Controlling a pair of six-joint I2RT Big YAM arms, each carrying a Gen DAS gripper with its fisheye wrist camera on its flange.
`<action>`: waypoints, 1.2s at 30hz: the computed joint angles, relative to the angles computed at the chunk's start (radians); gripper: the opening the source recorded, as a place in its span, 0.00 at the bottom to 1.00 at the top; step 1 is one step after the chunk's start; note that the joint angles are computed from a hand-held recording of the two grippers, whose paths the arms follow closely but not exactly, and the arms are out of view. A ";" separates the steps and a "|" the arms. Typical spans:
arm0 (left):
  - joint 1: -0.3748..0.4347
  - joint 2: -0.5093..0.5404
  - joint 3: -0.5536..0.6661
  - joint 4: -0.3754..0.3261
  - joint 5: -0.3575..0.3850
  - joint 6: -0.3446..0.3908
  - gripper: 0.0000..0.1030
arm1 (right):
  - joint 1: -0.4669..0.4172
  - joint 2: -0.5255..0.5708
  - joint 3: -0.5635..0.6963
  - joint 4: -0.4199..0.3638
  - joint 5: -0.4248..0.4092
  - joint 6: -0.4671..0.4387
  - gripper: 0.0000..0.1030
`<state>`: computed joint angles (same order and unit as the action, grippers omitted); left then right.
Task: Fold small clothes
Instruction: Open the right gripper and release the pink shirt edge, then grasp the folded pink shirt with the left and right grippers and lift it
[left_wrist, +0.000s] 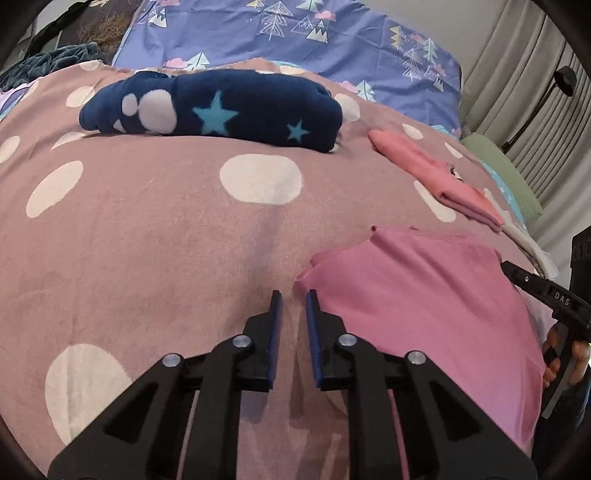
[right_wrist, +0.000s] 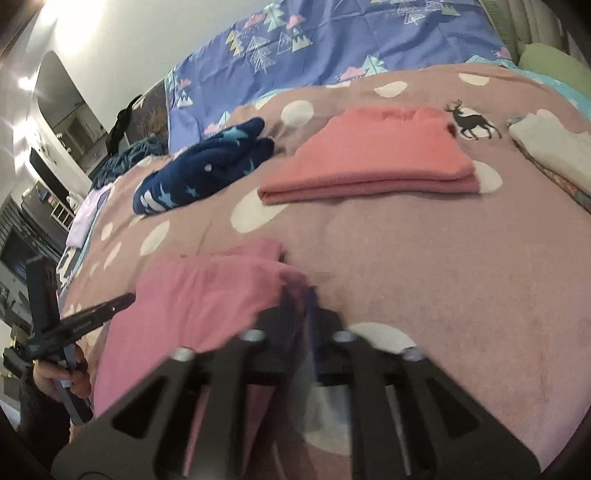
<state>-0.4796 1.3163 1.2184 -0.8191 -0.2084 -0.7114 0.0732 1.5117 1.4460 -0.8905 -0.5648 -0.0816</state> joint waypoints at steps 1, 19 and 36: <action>-0.003 -0.007 0.002 -0.009 -0.006 -0.004 0.16 | -0.004 -0.013 -0.008 0.011 0.002 0.009 0.31; -0.263 -0.045 0.026 -0.138 -0.216 0.058 0.61 | 0.052 -0.311 -0.248 -0.001 0.112 -0.243 0.34; -0.325 -0.044 0.018 -0.159 -0.193 0.056 0.76 | -0.083 -0.147 -0.130 -0.266 -0.137 -0.238 0.45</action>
<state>-0.8045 1.2721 1.2361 -0.9780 -0.4018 -0.6557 -0.0094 1.3643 1.3158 -1.1567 -0.7018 -0.3199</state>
